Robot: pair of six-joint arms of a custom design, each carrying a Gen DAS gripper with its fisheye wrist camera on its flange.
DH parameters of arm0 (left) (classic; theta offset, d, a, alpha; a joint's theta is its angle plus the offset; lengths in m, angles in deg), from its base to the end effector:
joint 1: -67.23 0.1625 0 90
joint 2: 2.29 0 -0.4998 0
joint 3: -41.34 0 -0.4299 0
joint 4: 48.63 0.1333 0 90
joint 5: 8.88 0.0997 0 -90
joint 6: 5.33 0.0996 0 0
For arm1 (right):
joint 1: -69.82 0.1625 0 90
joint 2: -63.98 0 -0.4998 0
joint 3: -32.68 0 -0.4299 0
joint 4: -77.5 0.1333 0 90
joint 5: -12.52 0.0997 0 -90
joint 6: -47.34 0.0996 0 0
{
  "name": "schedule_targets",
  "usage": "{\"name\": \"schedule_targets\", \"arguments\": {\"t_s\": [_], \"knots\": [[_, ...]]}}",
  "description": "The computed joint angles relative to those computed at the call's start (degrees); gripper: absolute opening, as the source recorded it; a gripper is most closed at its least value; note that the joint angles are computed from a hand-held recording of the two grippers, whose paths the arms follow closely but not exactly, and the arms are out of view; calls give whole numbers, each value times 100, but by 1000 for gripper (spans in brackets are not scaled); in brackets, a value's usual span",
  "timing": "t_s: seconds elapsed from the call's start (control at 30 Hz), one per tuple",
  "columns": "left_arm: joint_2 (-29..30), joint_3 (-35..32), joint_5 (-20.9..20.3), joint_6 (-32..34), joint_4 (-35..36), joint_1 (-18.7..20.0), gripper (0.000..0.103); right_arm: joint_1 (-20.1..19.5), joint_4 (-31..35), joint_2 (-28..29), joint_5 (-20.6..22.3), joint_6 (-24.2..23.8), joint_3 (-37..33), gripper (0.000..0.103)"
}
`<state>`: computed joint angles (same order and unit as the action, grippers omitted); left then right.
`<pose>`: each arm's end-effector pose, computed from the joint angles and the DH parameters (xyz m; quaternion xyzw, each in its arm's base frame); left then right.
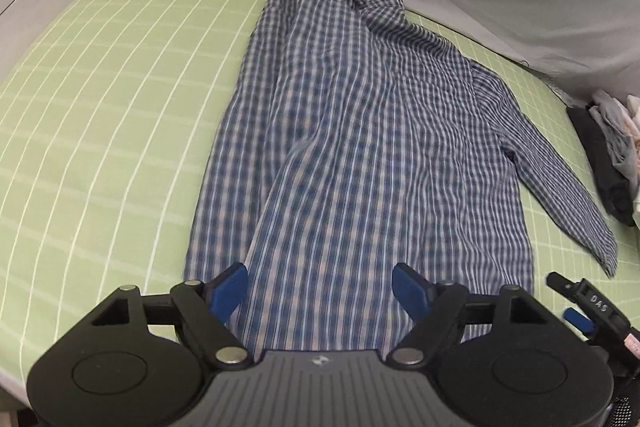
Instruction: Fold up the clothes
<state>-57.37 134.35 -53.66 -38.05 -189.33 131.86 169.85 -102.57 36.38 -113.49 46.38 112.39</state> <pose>-0.1319 -0.7542 0.2617 -0.1015 0.9128 -0.2752 0.2842 0.2190 -0.8093 0.0526 -0.0140 -0.9048 0.3315 0.2669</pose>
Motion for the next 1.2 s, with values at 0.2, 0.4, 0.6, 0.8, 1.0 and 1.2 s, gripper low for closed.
{"name": "schedule_targets", "arguments": {"t_s": [0.2,0.4,0.6,0.8,1.0,1.2], "knots": [[556,-891,222,110,265,224,80,-132,1,471,-352,-28,-1048,103],[1141,-1836,787,598,742,396,80,-259,-64,1074,-1013,-217,-2372,103],[1418,-2373,922,645,1445,553,85,-391,7,1813,-1730,-892,-3962,103],[1458,-2389,917,521,1676,639,93,-426,518,2406,-2109,-907,-5300,103],[1434,-2361,874,446,1673,681,101,-427,-45,1882,-1390,-121,-4254,44],[1405,-2304,839,476,1582,696,103,-408,-234,1471,-284,647,-3422,13]]}}
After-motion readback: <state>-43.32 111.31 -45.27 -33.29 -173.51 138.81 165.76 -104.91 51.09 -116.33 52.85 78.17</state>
